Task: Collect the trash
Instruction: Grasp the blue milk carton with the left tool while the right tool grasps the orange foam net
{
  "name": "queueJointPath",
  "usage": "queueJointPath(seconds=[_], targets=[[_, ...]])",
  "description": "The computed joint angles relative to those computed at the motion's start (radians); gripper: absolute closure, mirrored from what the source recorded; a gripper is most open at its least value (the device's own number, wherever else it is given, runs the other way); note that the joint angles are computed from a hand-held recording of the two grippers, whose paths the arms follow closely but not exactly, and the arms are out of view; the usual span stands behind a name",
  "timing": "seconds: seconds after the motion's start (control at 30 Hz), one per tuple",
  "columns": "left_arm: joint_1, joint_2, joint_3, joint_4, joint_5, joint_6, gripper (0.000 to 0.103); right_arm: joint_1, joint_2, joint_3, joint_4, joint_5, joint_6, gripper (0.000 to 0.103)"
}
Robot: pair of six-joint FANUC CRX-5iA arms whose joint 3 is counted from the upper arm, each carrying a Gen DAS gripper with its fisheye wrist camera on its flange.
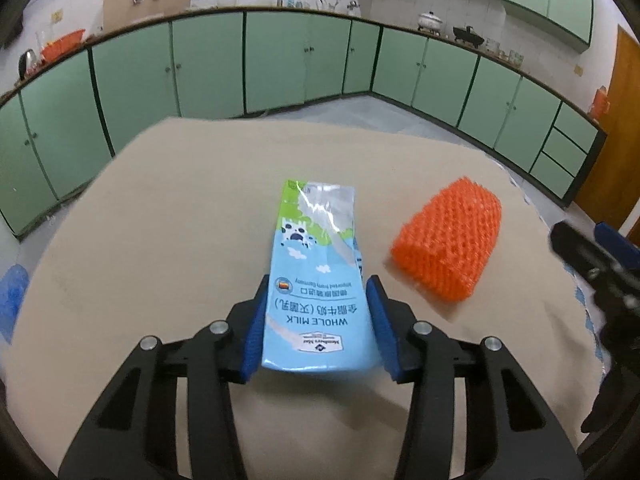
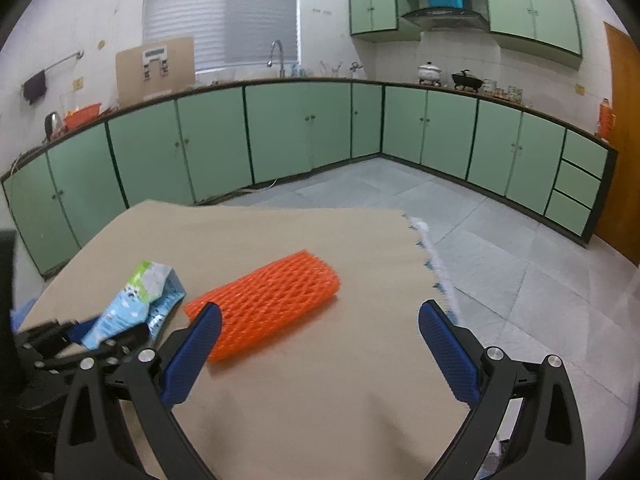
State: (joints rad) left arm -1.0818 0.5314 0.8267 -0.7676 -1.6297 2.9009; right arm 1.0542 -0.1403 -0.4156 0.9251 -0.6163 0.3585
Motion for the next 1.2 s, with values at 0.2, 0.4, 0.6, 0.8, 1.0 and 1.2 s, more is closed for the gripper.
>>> queueJointPath(seconds=[0.2,0.4,0.6,0.8,1.0,1.2], targets=[[0.005,-0.024,-0.027,-0.034,-0.059,-0.010,0.059,0.008,0.104,0.114,-0.138,-0.053,0.105,0.006],[0.032,-0.051,-0.071,-0.006,-0.040,0.019,0.059,0.004,0.211,0.266,-0.327,-0.166,0.249,0.008],[0.039,-0.056,-0.081,0.004,-0.026,0.017,0.059,-0.014,0.232,0.333,-0.507,-0.161,0.416,0.052],[0.033,-0.045,-0.060,-0.006,-0.040,0.004,0.059,-0.004,0.207,0.314,-0.542,-0.116,0.479,0.090],[0.004,-0.035,-0.037,-0.026,-0.056,0.006,0.059,-0.019,0.135,0.253,-0.566,-0.070,0.482,0.093],[-0.042,-0.007,0.012,-0.040,-0.070,0.007,0.059,-0.024,0.042,0.183,-0.557,-0.060,0.475,0.093]])
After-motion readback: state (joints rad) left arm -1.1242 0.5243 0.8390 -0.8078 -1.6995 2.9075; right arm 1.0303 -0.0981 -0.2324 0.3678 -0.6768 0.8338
